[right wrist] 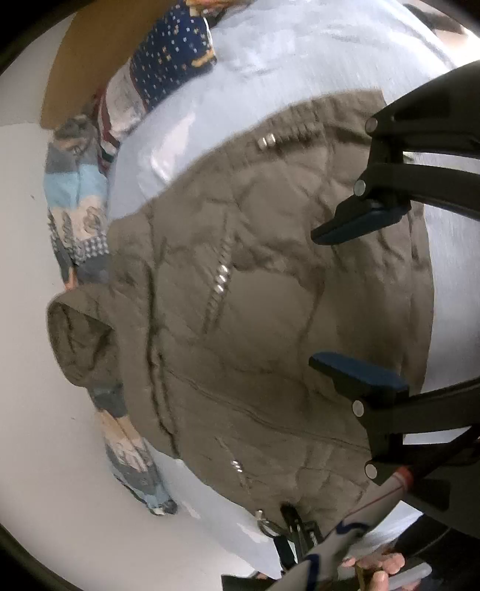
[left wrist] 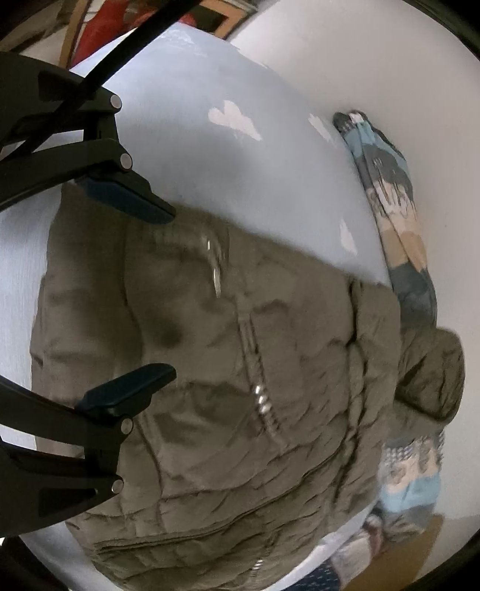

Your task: Fold large clothes

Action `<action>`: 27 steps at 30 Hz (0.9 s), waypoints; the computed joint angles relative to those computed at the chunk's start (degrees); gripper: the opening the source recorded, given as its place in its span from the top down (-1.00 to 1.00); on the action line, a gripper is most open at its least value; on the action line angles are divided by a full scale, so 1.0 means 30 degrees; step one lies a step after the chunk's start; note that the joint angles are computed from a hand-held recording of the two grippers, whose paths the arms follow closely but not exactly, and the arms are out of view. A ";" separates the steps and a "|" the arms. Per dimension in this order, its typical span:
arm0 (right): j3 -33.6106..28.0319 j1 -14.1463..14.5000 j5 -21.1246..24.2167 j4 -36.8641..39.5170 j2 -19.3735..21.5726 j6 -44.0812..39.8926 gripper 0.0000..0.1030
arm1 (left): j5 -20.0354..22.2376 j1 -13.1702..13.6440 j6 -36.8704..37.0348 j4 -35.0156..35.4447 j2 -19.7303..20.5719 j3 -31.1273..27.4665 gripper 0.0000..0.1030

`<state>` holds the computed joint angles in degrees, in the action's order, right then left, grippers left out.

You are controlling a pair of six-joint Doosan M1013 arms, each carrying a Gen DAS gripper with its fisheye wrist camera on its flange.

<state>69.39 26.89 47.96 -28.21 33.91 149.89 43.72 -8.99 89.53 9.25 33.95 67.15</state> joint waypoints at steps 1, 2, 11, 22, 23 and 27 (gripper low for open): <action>0.0286 -0.0074 -0.0196 -0.0108 -0.0197 0.0273 -0.28 | 0.0107 0.0162 -0.0264 -0.0036 0.0031 -0.0092 -0.50; 0.0687 -0.0206 -0.0520 -0.0131 -0.0462 0.0660 -0.28 | 0.0207 0.0298 -0.0444 -0.0102 0.0042 -0.0148 -0.50; 0.4570 -0.1460 -0.2216 -0.1834 -0.3104 0.7670 -0.35 | 0.3182 0.2677 -0.1846 -0.5723 0.1045 -0.1957 -0.50; 0.7023 -0.2405 -0.5348 -0.0591 -0.4207 1.2890 -0.37 | 0.4944 0.3781 -0.1850 -1.0984 0.1079 -0.1265 -0.50; 0.7129 -0.2432 -0.5500 -0.0684 -0.4252 1.3219 -0.39 | 0.4986 0.3829 -0.1926 -1.1240 0.0997 -0.1083 -0.50; 0.7800 -0.2637 -0.6517 -0.1007 -0.4486 1.4772 -0.45 | 0.4746 0.3903 -0.1848 -1.1906 0.0645 -0.0347 -0.50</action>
<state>92.79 18.97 28.42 -31.23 20.45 194.21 57.96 2.71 83.99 -26.47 35.88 66.11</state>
